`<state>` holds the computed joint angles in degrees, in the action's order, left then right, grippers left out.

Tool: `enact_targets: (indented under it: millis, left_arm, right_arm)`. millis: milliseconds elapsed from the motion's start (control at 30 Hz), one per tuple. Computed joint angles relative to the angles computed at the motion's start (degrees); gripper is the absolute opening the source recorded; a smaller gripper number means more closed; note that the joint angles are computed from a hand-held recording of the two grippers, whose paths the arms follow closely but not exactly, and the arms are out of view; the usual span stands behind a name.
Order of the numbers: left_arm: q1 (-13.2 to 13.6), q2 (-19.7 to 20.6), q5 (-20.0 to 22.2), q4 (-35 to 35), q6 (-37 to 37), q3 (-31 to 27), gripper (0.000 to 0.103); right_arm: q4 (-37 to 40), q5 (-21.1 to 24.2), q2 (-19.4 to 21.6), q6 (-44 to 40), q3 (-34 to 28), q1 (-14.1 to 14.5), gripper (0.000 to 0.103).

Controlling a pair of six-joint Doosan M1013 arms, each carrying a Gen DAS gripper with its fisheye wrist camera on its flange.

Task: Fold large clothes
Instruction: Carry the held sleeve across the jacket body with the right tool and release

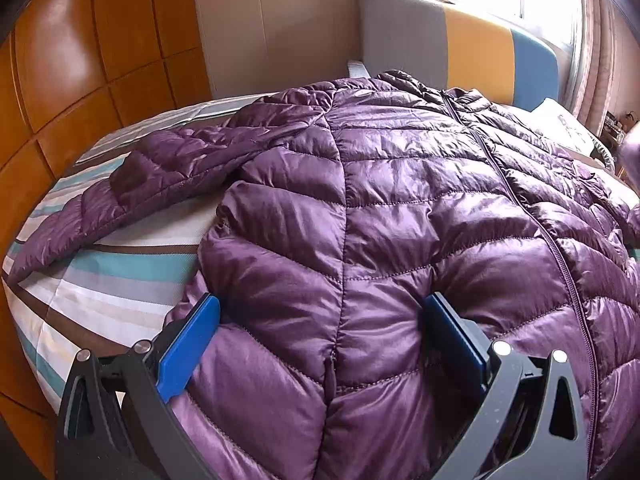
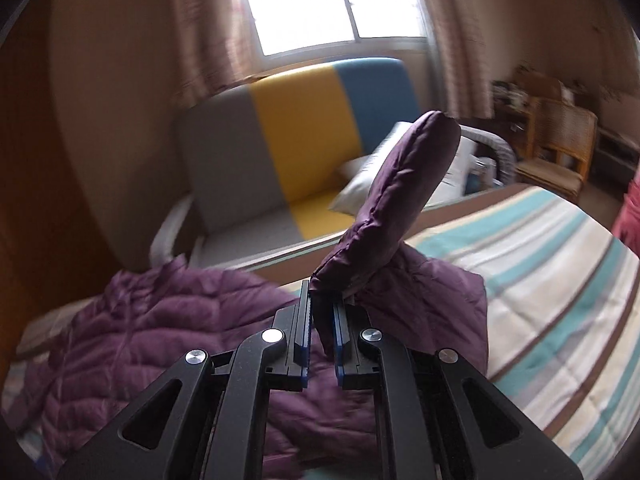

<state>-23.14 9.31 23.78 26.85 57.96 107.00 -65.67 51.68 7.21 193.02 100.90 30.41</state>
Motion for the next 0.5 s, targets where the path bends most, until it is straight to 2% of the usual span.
enact_targets:
  millis: [233,433,500]
  left_arm:
    - [0.20,-0.01,-0.27,-0.88,0.66,0.03,0.101]
    - [0.50,-0.08,-0.95,-2.80,2.00,0.14,0.101]
    - [0.58,-0.07,-1.16,-3.30,2.36,0.19,0.101]
  right_arm:
    - [0.12,-3.90,6.12,-11.45,-6.25,3.43,0.009]
    - [-0.78,-9.53,10.25,-23.66,-10.79,5.70,0.009]
    - [0.77,-9.31,11.54,-28.23,-12.32,6.22,0.009]
